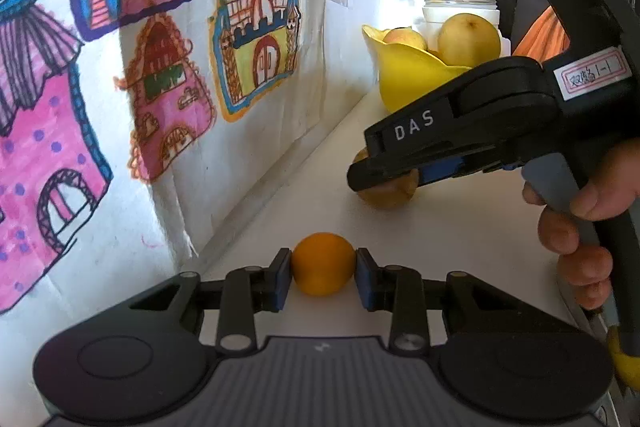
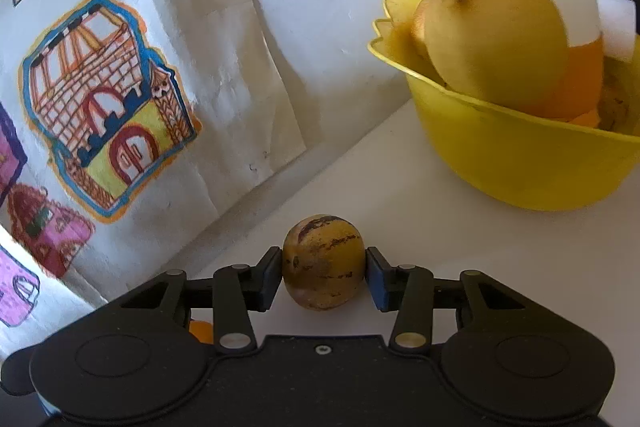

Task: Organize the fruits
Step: 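Carry the orange with the left tool while the right carries the pepino to the tray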

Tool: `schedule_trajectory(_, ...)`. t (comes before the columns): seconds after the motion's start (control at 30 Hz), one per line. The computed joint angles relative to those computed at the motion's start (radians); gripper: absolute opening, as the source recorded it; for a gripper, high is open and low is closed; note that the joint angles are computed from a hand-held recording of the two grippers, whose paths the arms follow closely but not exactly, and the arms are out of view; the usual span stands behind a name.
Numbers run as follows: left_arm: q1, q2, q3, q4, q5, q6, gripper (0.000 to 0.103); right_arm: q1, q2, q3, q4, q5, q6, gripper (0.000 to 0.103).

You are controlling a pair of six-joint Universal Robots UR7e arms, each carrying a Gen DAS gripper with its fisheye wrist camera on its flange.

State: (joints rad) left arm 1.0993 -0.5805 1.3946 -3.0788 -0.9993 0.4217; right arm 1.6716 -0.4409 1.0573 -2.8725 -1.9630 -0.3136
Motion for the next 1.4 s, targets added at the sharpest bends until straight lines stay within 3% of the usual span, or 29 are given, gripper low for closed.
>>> schedule_trajectory(0.37,-0.026,-0.064,0.109,-0.040,0.026,-0.026,0.036,0.020,-0.118,0.180,-0.049,0.002,-0.003,0.046)
schedule_trajectory(0.83,-0.135,-0.199,0.330,-0.106,0.064,-0.096,0.036,0.041,-0.388,0.524,-0.168,0.026,0.031,0.046)
schedule_trajectory(1.4,-0.282,-0.286,0.539,-0.170,-0.017,-0.208,0.036,0.035,-0.747,0.948,-0.340,0.024,0.019,0.046)
